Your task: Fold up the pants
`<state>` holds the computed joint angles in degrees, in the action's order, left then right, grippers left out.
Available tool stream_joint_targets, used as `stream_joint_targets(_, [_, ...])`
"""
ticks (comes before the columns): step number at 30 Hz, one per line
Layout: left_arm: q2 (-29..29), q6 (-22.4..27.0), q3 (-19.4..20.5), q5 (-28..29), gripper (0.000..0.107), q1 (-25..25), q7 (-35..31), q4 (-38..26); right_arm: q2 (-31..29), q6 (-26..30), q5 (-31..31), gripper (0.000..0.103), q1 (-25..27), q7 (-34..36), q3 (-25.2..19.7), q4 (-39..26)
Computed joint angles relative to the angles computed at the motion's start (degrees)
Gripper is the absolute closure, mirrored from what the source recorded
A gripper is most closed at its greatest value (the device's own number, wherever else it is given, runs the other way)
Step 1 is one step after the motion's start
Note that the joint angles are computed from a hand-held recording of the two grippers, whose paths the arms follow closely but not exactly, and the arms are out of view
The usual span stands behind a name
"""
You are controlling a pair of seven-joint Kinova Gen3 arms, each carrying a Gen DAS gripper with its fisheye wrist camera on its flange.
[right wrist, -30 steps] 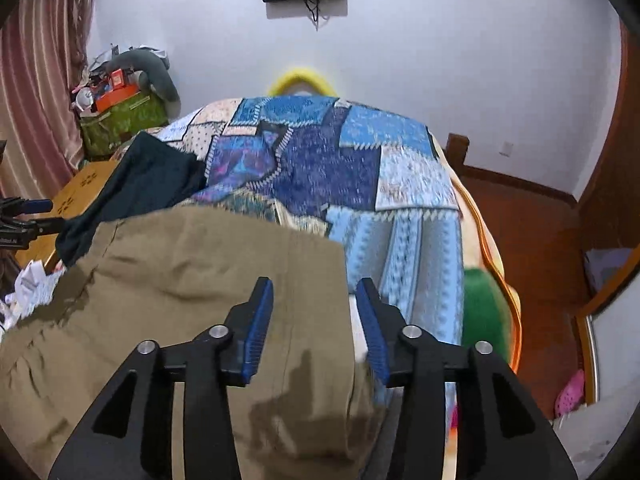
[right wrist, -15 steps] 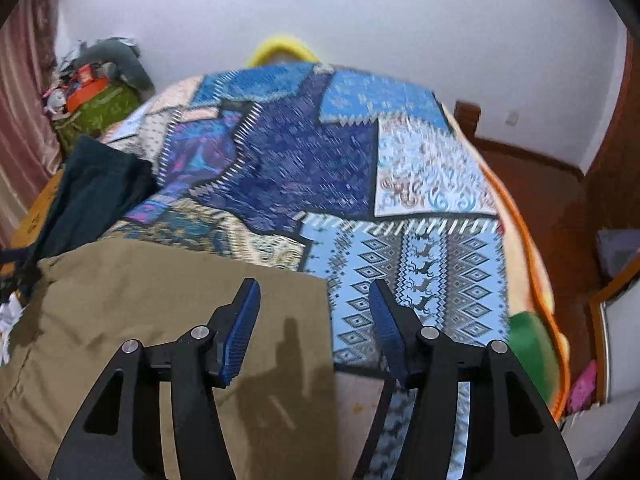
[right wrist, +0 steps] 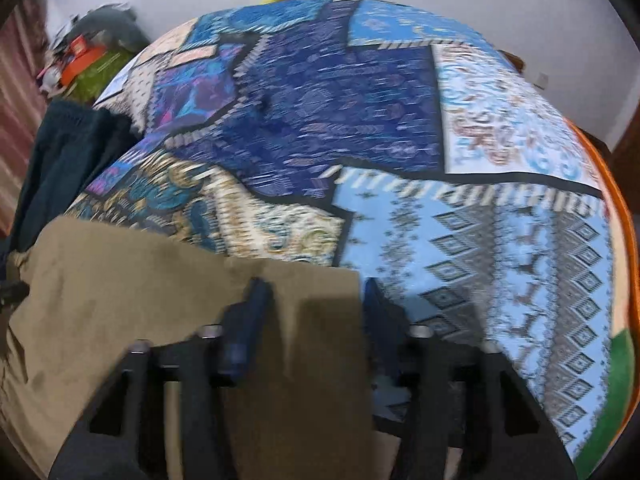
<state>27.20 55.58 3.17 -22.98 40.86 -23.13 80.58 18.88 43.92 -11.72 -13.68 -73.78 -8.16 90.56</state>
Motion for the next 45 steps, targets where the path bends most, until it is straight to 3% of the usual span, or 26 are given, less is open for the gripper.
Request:
stream_joint_targets(1, [0.3,1.3,-0.8,-0.8,0.046,1.2,0.6,-0.7,-0.2,-0.3,0.7,0.076,-0.5,-0.6,0.3,0.2])
stream_joint_targets(2, [0.5,2.4,-0.6,-1.4,0.05,1.4,1.0,-1.4,-0.3,0.0,0.4,0.092,-0.2,-0.4,0.2,0.2])
stream_joint_targets(6, [0.5,5.5,-0.9,-5.3,0.061,3.7,1.4,-2.8,-3.6,-4.0,0.0,0.092,0.3,0.1,0.1,3.5])
stream_joint_targets(11, [-0.5,10.6,-1.1,-9.7,0.063,6.2,1.6,-5.7,-9.3,-7.5,0.2,0.093,0.4,1.8,0.0,5.0])
stream_joint_targets(19, [-4.7,16.1,0.4,-16.5,0.063,9.1,3.8,-9.4,-18.4,-8.2,-6.5,0.093,1.4,5.0,1.5,2.2])
stream_joint_targets(24, [-5.5,20.4,2.0,-18.8,0.063,11.8,3.8,-11.7,-23.3,-5.6,-10.4,0.093,0.7,7.7,3.8,2.6])
stream_joint_targets(31, [-6.4,24.6,4.2,-20.5,0.063,16.8,5.9,-11.3,-31.1,-2.5,-14.9,0.093,-1.1,12.0,7.9,8.5])
stream_joint_targets(45, [-6.9,29.9,8.6,-20.4,0.063,24.0,12.6,-7.0,-46.0,3.2,-11.2,0.093,-3.5,9.7,10.7,20.4])
